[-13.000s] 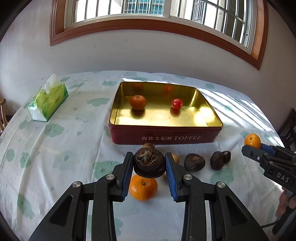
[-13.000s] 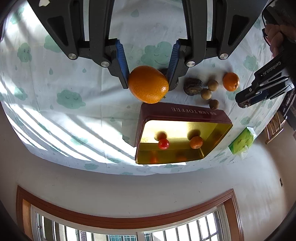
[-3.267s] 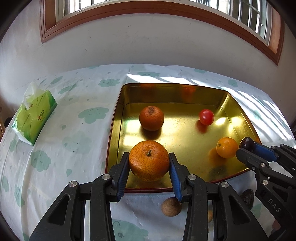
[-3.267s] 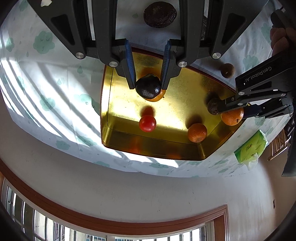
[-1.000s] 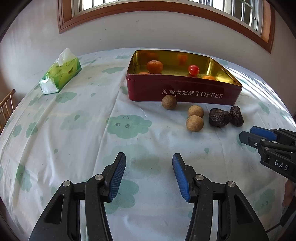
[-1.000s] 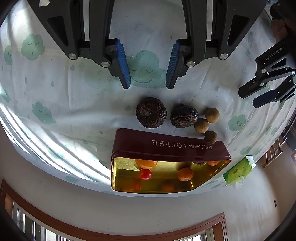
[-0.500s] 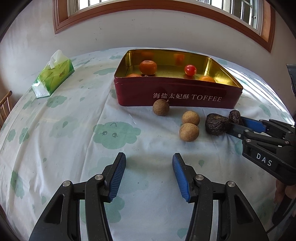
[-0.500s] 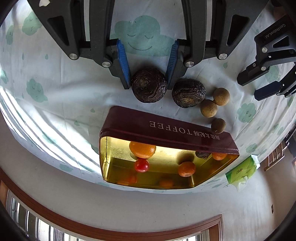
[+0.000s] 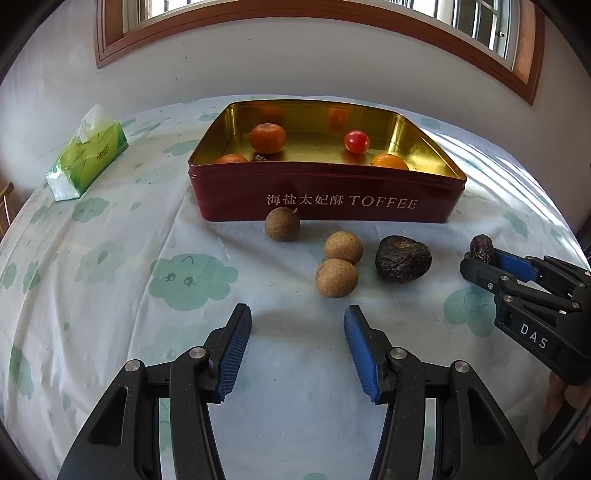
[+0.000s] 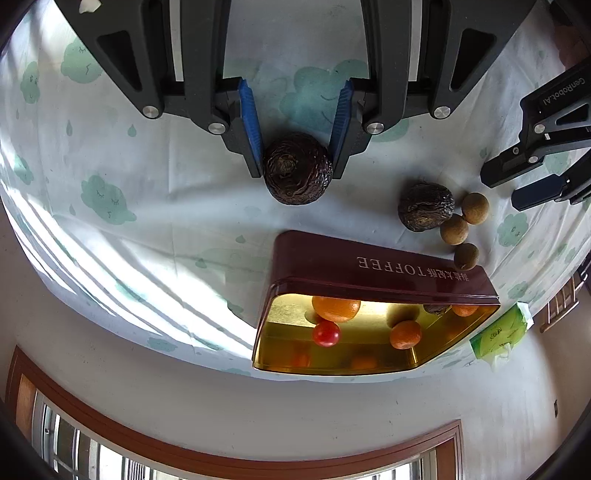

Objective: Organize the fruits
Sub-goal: 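Grasp the brown longans with the left tool while the right tool holds the dried fruit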

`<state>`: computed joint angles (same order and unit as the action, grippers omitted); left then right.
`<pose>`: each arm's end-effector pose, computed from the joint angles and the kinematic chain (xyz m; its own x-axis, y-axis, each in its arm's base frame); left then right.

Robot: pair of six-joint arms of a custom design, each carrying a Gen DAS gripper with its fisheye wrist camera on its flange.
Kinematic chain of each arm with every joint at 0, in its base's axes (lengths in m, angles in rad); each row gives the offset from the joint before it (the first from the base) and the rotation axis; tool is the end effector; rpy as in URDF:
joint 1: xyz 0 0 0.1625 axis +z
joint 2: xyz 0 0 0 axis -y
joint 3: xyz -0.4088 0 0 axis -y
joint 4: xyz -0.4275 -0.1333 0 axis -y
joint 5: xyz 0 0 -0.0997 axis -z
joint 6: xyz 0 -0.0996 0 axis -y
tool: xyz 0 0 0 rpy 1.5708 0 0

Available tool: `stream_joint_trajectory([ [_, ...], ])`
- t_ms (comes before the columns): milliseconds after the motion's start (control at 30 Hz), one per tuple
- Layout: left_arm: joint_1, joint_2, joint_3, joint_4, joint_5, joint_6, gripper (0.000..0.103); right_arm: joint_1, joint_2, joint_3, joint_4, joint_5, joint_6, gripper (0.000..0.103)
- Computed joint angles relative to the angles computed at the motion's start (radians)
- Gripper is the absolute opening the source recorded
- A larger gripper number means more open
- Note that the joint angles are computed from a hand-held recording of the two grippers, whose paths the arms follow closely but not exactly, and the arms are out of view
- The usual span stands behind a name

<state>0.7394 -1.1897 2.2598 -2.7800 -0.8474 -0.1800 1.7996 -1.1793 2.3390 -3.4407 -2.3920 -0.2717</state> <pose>-0.2103 -0.4615 0.1068 -0.6946 0.3646 -0.6201 0.6173 0.7446 -0.2538 0.1601 -0.4213 0.1620 -0.6974 0.1007 0.7096 -0.3728 0.7946 -0.4791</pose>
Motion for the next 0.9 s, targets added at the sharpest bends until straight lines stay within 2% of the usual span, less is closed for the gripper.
stream_joint_trajectory([
  [333,-0.01,0.039,-0.024,-0.016,-0.011,0.029,0.054,-0.027,-0.069,0.069,-0.039,-0.004,0.008,0.032],
  [900,0.022,0.114,-0.089,-0.067,-0.012,0.099,0.051,-0.021,-0.064,0.065,-0.039,-0.013,0.012,0.032],
])
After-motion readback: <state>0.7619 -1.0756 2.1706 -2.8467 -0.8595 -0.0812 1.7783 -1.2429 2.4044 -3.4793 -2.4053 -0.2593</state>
